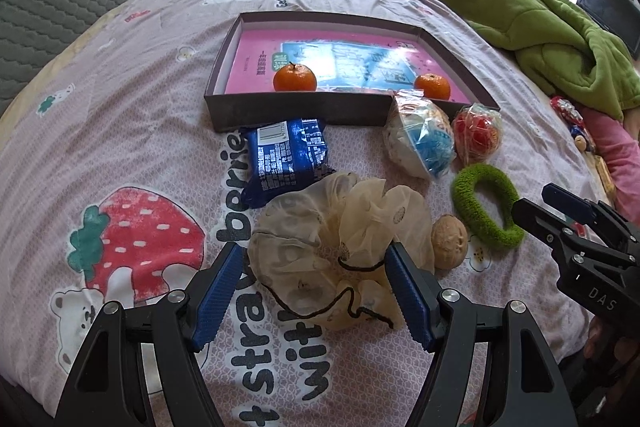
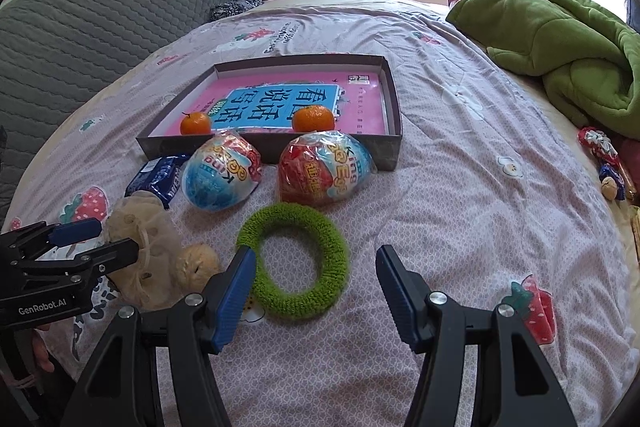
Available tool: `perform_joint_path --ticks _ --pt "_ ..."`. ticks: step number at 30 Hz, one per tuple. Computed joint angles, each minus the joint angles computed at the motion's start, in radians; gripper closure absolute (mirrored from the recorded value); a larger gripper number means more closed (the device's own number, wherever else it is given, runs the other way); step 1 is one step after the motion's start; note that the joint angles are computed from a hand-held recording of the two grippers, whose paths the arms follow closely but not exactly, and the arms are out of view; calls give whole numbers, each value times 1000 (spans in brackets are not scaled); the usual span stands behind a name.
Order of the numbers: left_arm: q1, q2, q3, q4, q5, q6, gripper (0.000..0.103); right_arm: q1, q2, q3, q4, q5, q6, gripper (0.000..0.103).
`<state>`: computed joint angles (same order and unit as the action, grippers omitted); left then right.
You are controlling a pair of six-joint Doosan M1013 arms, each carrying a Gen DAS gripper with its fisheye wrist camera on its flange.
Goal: Organize objects
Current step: 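Withdraw both tools and move toward the green ring and mesh bath puff, then grasp the green fuzzy ring with the right tool while the left tool grasps the mesh puff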
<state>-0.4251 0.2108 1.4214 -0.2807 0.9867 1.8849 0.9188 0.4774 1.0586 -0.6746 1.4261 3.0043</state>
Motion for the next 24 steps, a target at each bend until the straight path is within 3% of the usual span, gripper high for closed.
perform_joint_path --ticks 9,17,24 --pt "-6 14 8 28 -27 -39 29 -10 12 4 10 39 1 41" --pt "-14 20 20 45 -66 -47 28 -14 15 14 1 25 -7 42" --pt "-20 20 34 51 -112 -41 27 -20 19 20 19 1 -23 63"
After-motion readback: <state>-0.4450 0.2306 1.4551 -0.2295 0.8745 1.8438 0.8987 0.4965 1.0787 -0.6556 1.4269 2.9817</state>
